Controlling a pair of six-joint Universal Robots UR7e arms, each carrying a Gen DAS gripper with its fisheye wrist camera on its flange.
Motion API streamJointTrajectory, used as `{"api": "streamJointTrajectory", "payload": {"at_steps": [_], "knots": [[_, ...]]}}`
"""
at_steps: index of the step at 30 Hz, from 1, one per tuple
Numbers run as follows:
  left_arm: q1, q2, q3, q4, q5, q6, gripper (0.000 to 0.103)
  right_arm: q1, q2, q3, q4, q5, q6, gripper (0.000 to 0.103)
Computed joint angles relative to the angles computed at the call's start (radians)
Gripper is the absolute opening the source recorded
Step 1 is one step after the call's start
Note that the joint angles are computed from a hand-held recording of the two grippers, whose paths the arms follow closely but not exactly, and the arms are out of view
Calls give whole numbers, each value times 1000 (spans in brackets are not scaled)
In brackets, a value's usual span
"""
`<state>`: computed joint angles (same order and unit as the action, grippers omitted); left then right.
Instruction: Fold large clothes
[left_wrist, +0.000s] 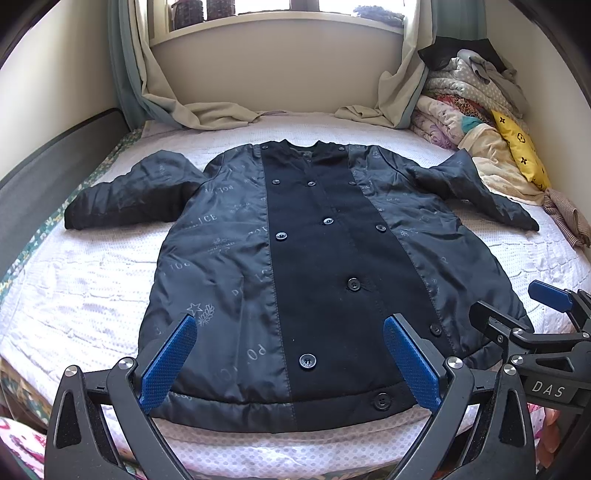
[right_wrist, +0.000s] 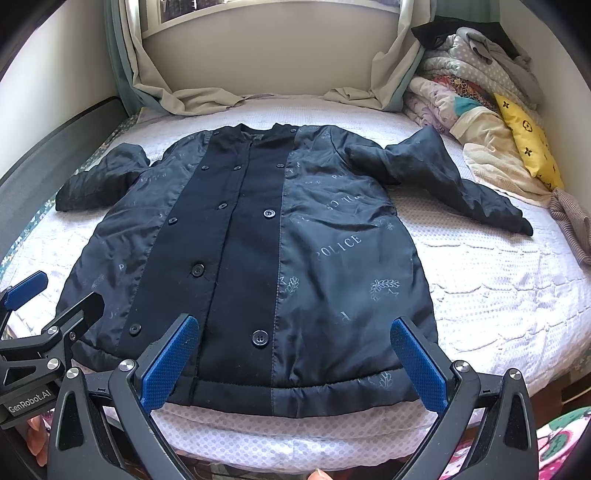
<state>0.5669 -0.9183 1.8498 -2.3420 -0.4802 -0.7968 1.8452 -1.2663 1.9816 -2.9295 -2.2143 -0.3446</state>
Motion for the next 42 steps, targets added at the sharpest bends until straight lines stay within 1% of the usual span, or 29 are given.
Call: {"api": "streamJointTrajectory", "payload": {"at_steps": [42], "knots": [[2,-11,5,1,-2,-3,102,-6,-6,4,-11,0,-5,103]]}}
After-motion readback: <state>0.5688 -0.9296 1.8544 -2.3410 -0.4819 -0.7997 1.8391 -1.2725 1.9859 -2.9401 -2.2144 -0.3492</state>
